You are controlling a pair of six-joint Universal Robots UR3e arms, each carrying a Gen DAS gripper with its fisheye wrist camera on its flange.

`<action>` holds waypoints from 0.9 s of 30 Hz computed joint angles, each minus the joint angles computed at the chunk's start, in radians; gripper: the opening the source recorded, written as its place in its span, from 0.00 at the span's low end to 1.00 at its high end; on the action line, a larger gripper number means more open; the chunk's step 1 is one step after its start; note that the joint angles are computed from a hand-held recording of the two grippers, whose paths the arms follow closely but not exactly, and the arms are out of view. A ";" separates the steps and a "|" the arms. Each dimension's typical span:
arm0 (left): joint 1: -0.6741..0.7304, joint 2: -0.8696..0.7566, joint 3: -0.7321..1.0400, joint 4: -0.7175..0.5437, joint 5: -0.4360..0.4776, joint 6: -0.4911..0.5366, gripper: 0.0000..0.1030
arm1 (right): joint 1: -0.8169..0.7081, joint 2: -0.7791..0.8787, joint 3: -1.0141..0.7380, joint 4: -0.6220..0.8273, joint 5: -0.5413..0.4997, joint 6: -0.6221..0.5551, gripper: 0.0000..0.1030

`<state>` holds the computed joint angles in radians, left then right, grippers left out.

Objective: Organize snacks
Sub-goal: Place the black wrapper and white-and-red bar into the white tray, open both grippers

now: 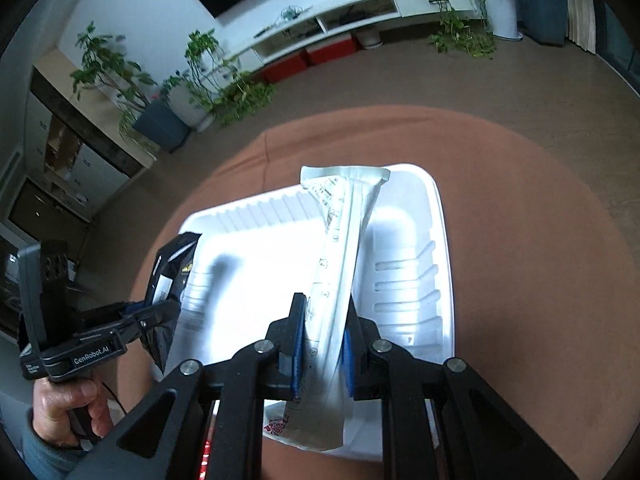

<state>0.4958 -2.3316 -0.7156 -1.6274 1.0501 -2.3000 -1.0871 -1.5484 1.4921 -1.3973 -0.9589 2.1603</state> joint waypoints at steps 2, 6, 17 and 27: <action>-0.008 -0.003 -0.015 0.027 0.006 -0.011 0.22 | 0.013 0.012 0.008 -0.042 -0.011 0.012 0.17; -0.038 -0.001 -0.056 0.091 0.035 -0.044 0.23 | 0.065 0.010 0.056 -0.144 -0.050 0.067 0.17; -0.036 0.138 -0.323 0.253 0.036 -0.053 0.25 | 0.068 -0.005 0.125 -0.234 -0.081 0.063 0.22; 0.066 0.317 -0.434 0.214 -0.076 0.044 0.59 | -0.043 -0.075 0.041 -0.043 0.003 -0.017 0.68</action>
